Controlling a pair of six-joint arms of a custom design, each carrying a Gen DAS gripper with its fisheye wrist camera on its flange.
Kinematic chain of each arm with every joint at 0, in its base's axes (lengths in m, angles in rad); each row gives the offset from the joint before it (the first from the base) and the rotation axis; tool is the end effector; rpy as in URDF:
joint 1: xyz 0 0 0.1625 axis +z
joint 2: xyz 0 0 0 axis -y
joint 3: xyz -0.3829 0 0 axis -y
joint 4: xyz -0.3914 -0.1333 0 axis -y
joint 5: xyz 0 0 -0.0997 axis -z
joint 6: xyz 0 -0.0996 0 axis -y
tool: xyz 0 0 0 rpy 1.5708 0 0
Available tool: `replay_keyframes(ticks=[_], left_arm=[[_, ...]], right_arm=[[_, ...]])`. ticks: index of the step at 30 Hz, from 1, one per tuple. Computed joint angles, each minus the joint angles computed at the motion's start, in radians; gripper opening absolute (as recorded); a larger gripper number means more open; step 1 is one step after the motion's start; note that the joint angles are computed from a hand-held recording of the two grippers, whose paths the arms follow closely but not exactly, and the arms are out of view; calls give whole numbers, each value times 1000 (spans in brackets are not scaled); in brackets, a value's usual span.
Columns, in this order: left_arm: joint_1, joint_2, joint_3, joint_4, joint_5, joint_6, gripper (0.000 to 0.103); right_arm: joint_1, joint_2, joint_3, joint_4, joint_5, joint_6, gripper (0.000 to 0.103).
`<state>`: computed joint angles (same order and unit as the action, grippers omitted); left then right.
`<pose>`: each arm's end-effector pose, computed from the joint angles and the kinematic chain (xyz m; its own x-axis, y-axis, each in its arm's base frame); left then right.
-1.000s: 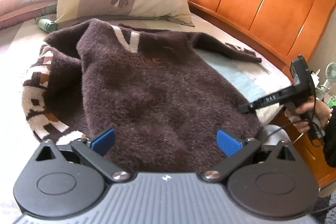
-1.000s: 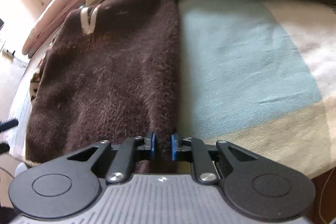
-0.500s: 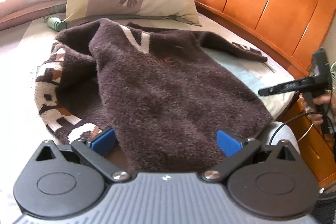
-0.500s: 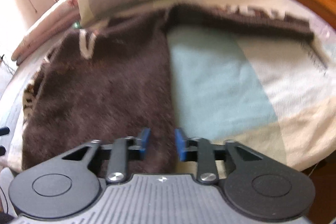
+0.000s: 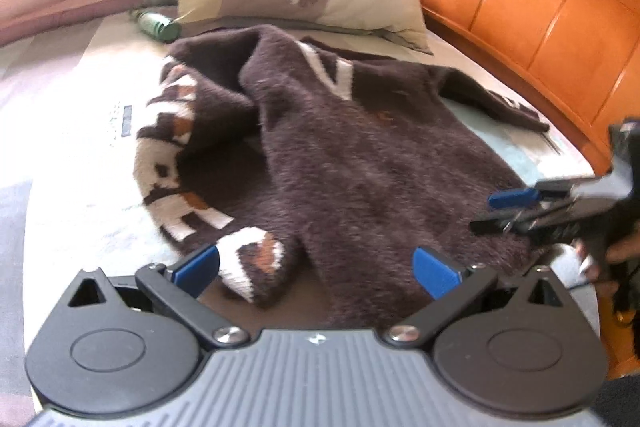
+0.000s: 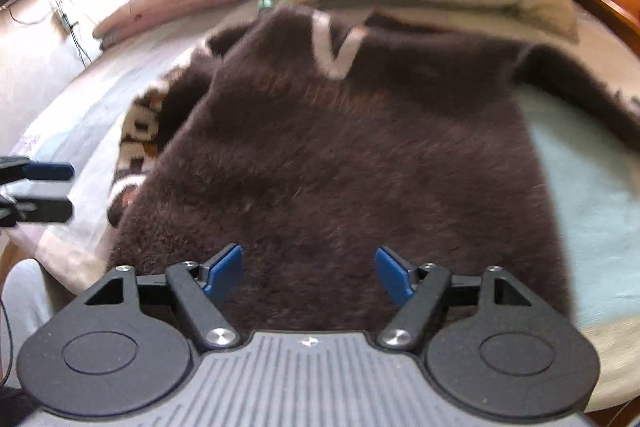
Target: Fold clothes
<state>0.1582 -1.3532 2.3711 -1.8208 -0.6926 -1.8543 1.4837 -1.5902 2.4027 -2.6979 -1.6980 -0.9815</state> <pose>-0.2787 -0.2571 0.0883 -0.8016 -0.3087 -0.5120 0.2115 0.6545 -0.7258 0.0865 -0.3961 0.1981 -0.6161 -0.7178 0.3243 -0.7727 0.6307 -0.0717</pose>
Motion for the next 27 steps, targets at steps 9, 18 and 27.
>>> replay_keyframes(ticks=[9, 18, 27], left_arm=[[48, -61, 181, -295, 47, -33, 102], [44, -53, 265, -416, 66, -121, 102], [7, -49, 285, -479, 213, -65, 102]], right_arm=[[-33, 56, 77, -157, -4, -62, 98], [-54, 67, 86, -174, 31, -53, 103], [-65, 70, 109, -224, 45, -80, 103]])
